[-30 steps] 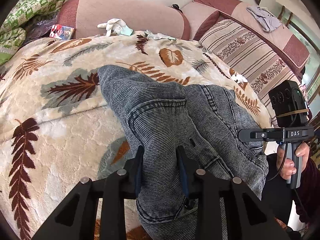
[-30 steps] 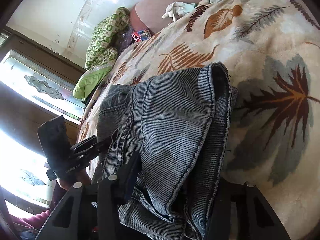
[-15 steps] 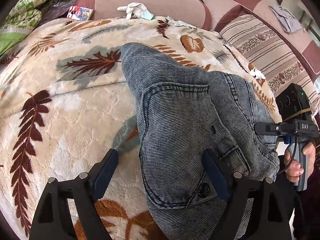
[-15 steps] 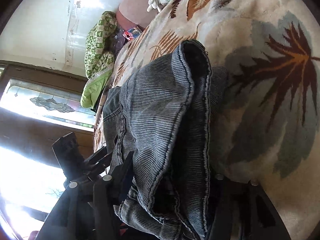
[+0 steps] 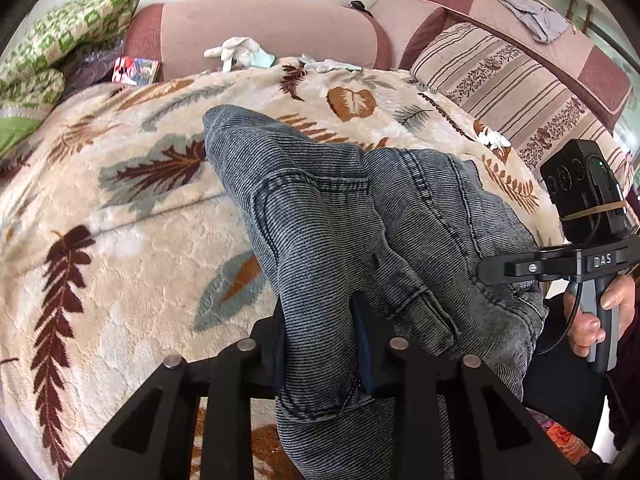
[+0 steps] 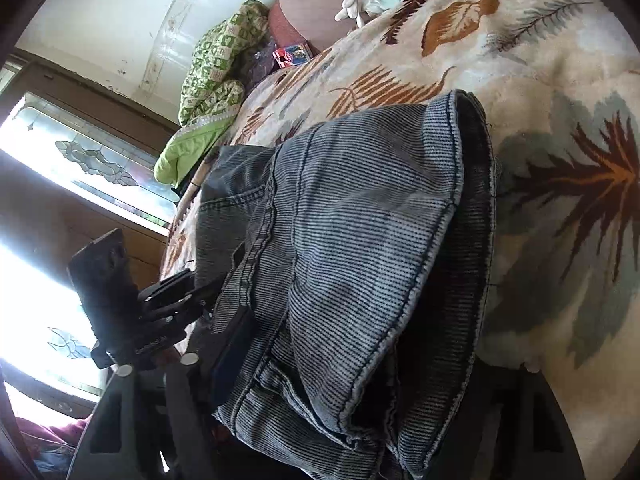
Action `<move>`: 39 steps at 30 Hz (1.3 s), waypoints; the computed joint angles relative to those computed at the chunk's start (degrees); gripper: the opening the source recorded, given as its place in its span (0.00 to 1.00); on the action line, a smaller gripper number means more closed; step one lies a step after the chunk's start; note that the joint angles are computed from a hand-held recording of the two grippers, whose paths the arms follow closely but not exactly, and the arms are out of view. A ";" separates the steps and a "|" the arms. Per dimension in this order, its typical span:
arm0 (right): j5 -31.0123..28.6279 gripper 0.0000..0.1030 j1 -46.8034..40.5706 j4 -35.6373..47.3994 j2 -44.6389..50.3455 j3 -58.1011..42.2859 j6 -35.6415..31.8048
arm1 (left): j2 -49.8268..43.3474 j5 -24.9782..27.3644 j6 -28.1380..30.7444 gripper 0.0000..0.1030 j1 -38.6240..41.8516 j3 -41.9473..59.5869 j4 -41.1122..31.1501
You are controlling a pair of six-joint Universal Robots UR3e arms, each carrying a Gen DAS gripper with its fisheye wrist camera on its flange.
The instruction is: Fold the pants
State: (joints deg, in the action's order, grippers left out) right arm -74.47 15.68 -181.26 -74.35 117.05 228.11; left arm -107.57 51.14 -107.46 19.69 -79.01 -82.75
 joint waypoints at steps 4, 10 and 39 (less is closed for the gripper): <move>-4.76 0.51 2.34 2.41 -1.36 -1.11 -0.08 | 2.17 -1.64 1.19 0.24 0.91 -1.51 0.47; -9.03 0.45 4.19 5.16 -3.79 -2.66 -1.89 | 5.38 -3.49 1.59 0.23 1.79 -2.81 1.76; -8.76 0.38 -1.06 24.26 20.44 -50.52 -10.30 | -18.86 3.05 -27.28 0.23 -5.53 28.16 23.43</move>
